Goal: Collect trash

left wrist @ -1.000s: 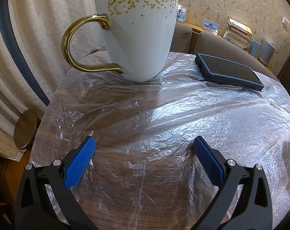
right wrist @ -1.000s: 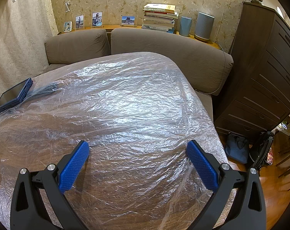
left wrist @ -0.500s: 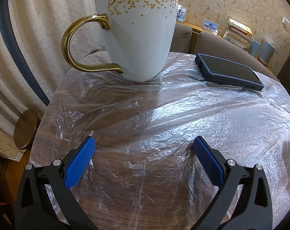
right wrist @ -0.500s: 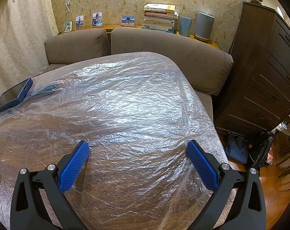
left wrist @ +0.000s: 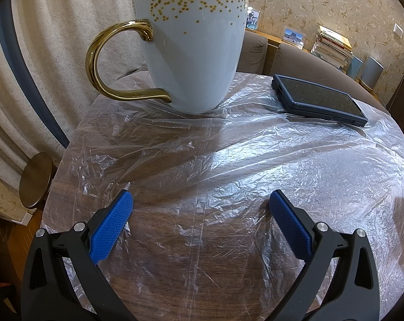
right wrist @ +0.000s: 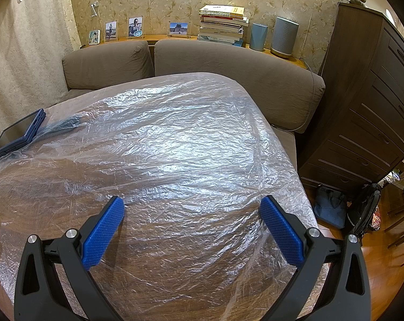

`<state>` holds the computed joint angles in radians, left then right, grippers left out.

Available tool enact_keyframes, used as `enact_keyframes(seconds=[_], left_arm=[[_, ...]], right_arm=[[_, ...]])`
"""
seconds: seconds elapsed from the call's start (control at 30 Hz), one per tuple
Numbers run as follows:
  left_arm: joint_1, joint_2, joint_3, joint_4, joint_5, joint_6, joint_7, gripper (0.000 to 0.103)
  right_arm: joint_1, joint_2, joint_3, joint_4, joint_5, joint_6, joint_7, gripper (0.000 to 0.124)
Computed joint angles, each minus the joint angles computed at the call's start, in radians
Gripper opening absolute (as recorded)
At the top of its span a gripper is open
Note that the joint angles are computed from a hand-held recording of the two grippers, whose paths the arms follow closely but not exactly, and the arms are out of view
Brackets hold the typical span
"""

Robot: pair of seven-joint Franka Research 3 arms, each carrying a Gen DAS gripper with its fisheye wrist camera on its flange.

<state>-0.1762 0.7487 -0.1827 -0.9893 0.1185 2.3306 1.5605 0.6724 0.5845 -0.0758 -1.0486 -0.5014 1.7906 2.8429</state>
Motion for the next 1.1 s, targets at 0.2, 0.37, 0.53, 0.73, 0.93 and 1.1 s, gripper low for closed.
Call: enact_keyframes(seconds=[0.2,0.37,0.53,0.73,0.93,1.1], left_arm=[[0.0,0.001,0.0,0.002,0.0,-0.001,0.0,0.102],[0.0,0.001,0.0,0.002,0.001,-0.001,0.0,0.102],[0.0,0.001,0.0,0.001,0.001,-0.001,0.0,0.102],[0.0,0.002,-0.001,0.003,0.001,-0.001,0.0,0.102],[0.007,0.006,-0.004,0.014,-0.006,-0.009,0.013,0.102],[0.007,0.006,-0.002,0.015,-0.008,-0.009,0.014,0.102]], right_arm=[[0.0,0.001,-0.001,0.001,0.0,0.0,0.0,0.099],[0.0,0.0,-0.001,0.001,0.0,0.0,0.0,0.099],[0.001,0.001,-0.001,0.002,0.001,-0.001,-0.001,0.099],[0.0,0.001,-0.001,0.002,0.001,-0.001,-0.001,0.099],[0.0,0.0,-0.001,0.0,0.0,0.0,0.0,0.099],[0.0,0.002,-0.001,0.005,0.001,-0.003,-0.002,0.099]])
